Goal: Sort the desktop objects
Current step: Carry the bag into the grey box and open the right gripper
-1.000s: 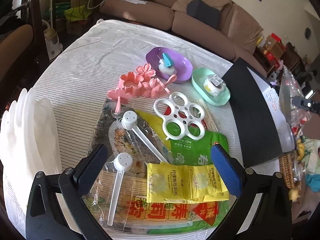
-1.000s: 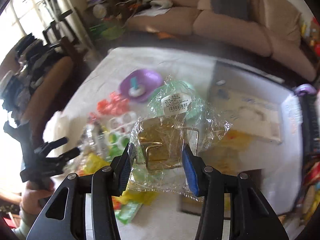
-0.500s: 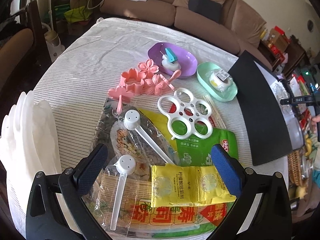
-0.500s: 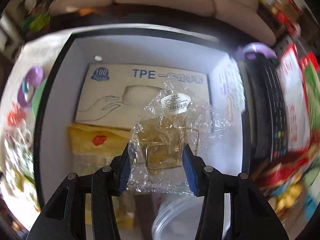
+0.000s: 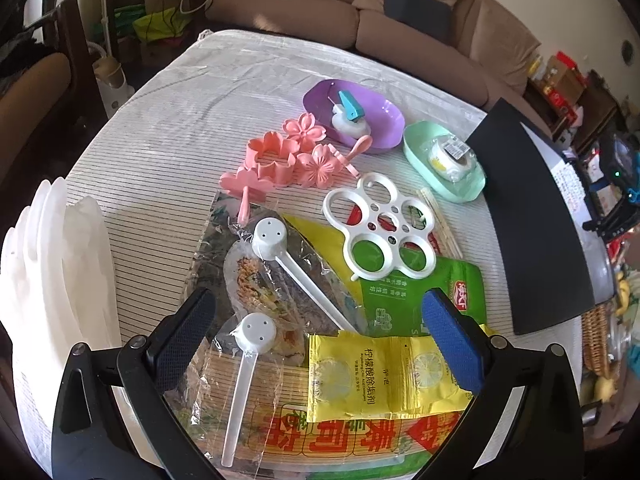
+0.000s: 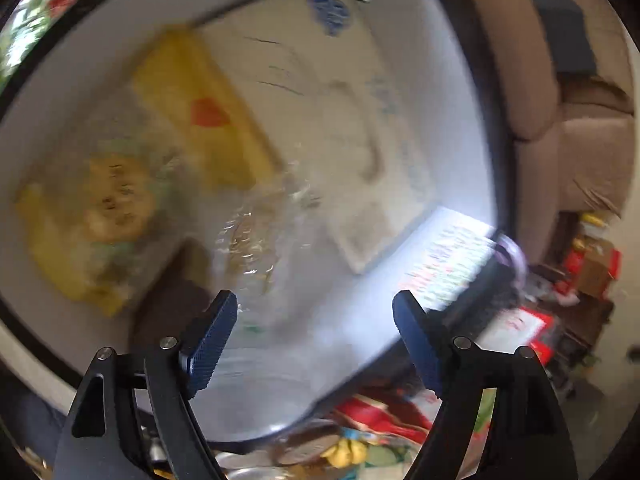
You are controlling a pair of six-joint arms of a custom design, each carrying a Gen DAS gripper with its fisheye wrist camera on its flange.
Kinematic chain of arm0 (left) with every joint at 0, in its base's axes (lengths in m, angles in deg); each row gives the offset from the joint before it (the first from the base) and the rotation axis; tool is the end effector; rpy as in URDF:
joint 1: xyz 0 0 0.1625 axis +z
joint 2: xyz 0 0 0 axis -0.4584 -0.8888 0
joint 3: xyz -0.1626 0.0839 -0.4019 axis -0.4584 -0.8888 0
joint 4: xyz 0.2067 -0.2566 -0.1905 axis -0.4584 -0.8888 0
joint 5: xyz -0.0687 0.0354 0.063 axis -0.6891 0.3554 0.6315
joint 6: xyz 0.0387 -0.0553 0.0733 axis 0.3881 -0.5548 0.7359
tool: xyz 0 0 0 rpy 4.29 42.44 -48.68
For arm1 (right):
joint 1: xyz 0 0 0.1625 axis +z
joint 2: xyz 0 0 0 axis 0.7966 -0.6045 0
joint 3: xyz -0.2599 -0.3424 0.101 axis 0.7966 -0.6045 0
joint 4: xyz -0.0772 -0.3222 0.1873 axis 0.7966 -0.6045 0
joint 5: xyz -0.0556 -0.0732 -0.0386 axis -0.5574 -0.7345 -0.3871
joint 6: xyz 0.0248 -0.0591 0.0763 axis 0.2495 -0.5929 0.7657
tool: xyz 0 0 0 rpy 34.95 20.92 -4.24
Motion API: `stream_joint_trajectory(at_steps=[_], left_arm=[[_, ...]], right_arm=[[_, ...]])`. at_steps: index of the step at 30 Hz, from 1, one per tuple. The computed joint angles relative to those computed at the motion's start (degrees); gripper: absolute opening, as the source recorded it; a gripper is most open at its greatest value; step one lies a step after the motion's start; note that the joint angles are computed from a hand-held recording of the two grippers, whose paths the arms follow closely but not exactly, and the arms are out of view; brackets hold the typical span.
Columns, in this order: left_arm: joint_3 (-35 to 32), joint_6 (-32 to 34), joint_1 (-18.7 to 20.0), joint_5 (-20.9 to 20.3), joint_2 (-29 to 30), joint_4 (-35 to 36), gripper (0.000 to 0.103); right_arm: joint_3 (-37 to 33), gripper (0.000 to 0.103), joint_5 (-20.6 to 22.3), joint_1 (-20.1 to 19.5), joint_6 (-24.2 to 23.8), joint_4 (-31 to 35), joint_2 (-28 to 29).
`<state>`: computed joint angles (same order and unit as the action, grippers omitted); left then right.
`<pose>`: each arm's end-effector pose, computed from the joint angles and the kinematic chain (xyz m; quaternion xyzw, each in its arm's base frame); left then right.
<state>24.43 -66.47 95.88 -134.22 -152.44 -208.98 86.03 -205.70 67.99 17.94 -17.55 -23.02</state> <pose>-0.0083 -0.5120 0.4261 0.2041 0.9406 -0.1648 0.2157 0.3738 -0.5348 0.1269 0.2379 -0.7331 -0.1735 0.6132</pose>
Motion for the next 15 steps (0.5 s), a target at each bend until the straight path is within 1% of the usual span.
stream_joint_trajectory(at_steps=[1, 2, 3, 4, 6, 7, 8, 10, 11, 12, 14, 15], left_arm=[[0.13, 0.08, -0.10, 0.03, 0.00, 0.09, 0.103], [0.26, 0.14, -0.18, 0.06, -0.01, 0.23, 0.103], [0.34, 0.16, -0.25, 0.12, 0.01, 0.39, 0.103], [0.40, 0.22, -0.31, 0.15, -0.01, 0.48, 0.103], [0.53, 0.34, -0.42, 0.10, -0.15, 0.44, 0.103], [0.54, 0.39, -0.47, 0.07, -0.21, 0.41, 0.103], [0.46, 0.40, -0.49, 0.04, -0.22, 0.44, 0.103], [0.30, 0.27, -0.48, -0.11, -0.24, 0.47, 0.103], [0.18, 0.17, -0.42, -0.19, -0.24, 0.49, 0.103], [0.06, 0.09, -0.35, -0.23, -0.22, 0.53, 0.103], [-0.25, -0.02, -0.21, -0.18, -0.07, 0.68, 0.103], [-0.34, -0.13, -0.12, -0.09, 0.03, 0.72, 0.103]], right_arm=[[0.18, 0.082, -1.92, -0.05, 3.20, 0.96, -0.44], [1.37, 0.082, -3.48, -0.14, 5.33, -0.48, -1.37], [2.88, 0.082, -3.67, -0.16, 5.48, -4.32, -2.38], [4.53, 0.082, -2.49, -0.12, 3.61, -10.32, -3.39], [7.32, 0.081, 2.68, -0.20, -2.18, -22.31, -4.76], [8.74, 0.081, 4.42, -0.57, -3.99, -25.91, -5.19], [9.56, 0.081, 5.63, -1.10, -3.87, -27.11, -5.27], [8.73, 0.081, 6.51, -2.36, 1.23, -24.15, -4.17], [8.87, 0.078, 6.66, -2.93, 2.98, -24.21, -4.05], [9.76, 0.074, 7.15, -3.40, 3.41, -25.96, -4.29], [11.53, 0.027, 7.79, -3.90, 1.96, -30.26, -4.53], [11.63, 0.027, 7.07, -3.81, 2.13, -30.43, -4.22]])
